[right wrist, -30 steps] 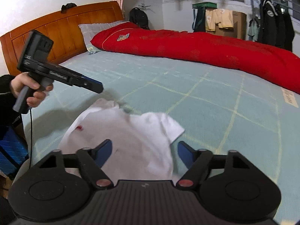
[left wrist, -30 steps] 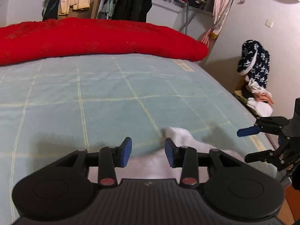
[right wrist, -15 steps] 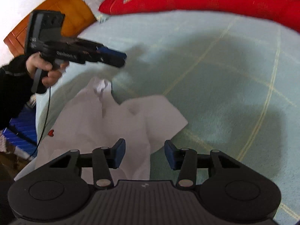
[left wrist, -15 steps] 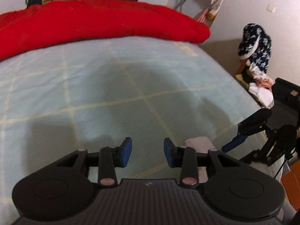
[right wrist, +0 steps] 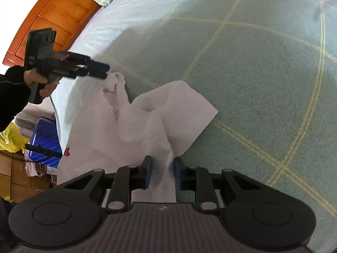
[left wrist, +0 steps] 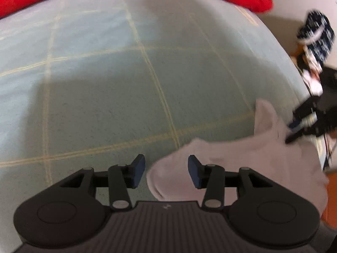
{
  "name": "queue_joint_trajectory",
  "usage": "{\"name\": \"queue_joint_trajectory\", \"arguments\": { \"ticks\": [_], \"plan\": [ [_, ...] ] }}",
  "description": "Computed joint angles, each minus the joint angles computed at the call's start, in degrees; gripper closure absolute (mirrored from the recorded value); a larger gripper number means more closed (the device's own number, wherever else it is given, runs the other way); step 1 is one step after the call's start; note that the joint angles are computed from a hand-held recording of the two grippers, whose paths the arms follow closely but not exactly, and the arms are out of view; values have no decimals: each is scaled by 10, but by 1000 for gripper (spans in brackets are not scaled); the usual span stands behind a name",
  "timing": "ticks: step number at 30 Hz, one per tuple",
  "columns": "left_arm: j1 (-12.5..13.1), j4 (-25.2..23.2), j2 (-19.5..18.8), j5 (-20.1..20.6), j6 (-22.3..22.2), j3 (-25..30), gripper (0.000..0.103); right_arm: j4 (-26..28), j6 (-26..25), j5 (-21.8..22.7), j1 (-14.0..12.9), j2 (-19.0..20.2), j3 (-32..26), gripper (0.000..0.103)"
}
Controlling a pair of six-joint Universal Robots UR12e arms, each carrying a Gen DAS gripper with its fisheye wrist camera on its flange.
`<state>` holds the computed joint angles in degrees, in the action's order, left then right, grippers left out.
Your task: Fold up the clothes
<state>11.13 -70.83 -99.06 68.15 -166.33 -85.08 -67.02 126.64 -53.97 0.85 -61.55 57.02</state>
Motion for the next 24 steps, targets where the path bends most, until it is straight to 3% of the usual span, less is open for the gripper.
{"name": "queue_joint_trajectory", "arguments": {
  "ticks": [3, 5, 12, 14, 15, 16, 17, 24],
  "plan": [
    [-6, -18, -6, 14, 88, 8, 53, 24, -7, -11, 0, 4, -15, 79],
    [-10, -23, -10, 19, 131, 14, 52, 42, -23, -24, 2, 6, -30, 90],
    [-10, -88, -28, 19, 200, 49, 57, 57, -30, -48, 6, 15, -57, 86],
    [-8, -106, -30, 19, 199, 56, 67, 56, -31, -55, 8, 16, -57, 87],
    [-10, -110, -29, 24, 196, 57, 76, 57, -32, -57, 9, 15, -58, 88],
    [-11, -112, -28, 31, 193, 58, 92, 57, -35, -62, 10, 14, -59, 90],
    [-12, -115, -27, 33, 190, 59, 98, 55, -38, -68, 11, 13, -60, 92],
    [-19, -84, -15, 42, 170, 60, 100, 10, -33, -85, 12, 2, -69, 95]
  ]
}}
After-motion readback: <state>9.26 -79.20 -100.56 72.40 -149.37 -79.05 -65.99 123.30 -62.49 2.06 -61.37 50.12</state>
